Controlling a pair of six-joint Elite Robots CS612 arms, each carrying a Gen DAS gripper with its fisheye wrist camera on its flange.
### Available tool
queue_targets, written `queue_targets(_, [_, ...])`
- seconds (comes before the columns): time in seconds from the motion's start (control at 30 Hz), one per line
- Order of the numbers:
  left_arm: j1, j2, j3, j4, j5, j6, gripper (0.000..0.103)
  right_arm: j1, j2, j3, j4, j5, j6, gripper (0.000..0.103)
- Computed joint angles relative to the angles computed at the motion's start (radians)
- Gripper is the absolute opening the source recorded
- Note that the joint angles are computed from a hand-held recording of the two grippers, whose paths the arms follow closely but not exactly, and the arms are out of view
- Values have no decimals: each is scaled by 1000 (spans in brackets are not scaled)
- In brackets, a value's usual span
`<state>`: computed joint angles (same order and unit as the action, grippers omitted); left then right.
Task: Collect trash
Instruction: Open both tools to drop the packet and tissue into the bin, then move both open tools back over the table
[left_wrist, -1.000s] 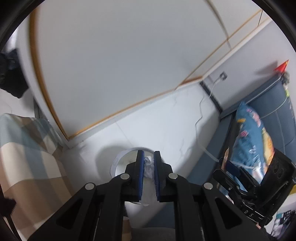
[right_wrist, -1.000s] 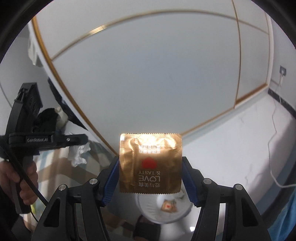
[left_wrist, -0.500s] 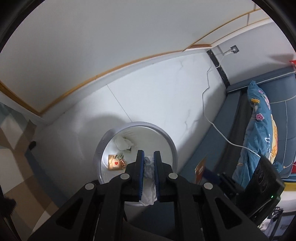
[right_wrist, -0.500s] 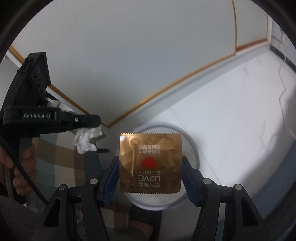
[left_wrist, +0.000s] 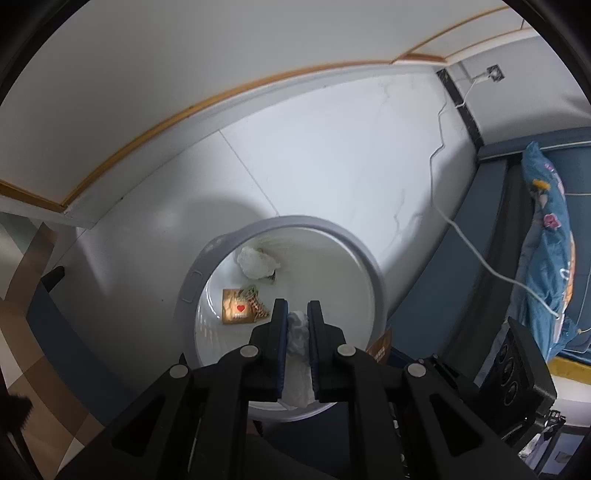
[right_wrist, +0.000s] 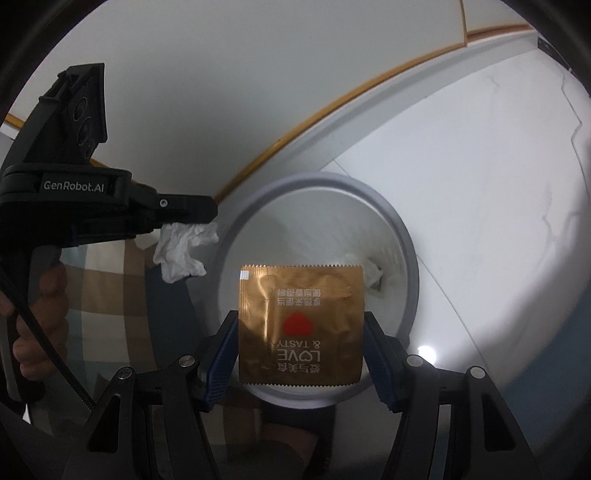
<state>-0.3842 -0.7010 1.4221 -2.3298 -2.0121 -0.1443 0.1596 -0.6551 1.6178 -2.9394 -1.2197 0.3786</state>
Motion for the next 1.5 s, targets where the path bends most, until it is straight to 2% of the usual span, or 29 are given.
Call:
queue_targets(0.27, [-7,9,-21,82,11,18,10,-4,7,-5,59,25,15,65])
queue_targets(0.43, [-6,9,-21,89,15,-14,29,2,11,-11,58,13,31,66])
queue_targets(0.6, [-7,7,-21,91,17,-15,38,7,14,-17,68,7,32,66])
queue_targets(0.7, [-9,1,-14,85,33,-12,48,9,9,-14,67,-4,34,66])
queue_targets(0.83, [-21,-22,11,61,109,22,59,10,-2,-4,57,-23,44,67])
queue_targets(1.0, [-28,-54,52,14,175,38,66,11,-20,9,45,-41,49,67])
queue_targets(1.2, [-27,-95,103,-52,232,50,67,15,-48,30,11,-79,55,71])
queue_targets(1.5, [-11,-177,189,-191,290,-18,67,22,-109,53,-36,-135,54,76])
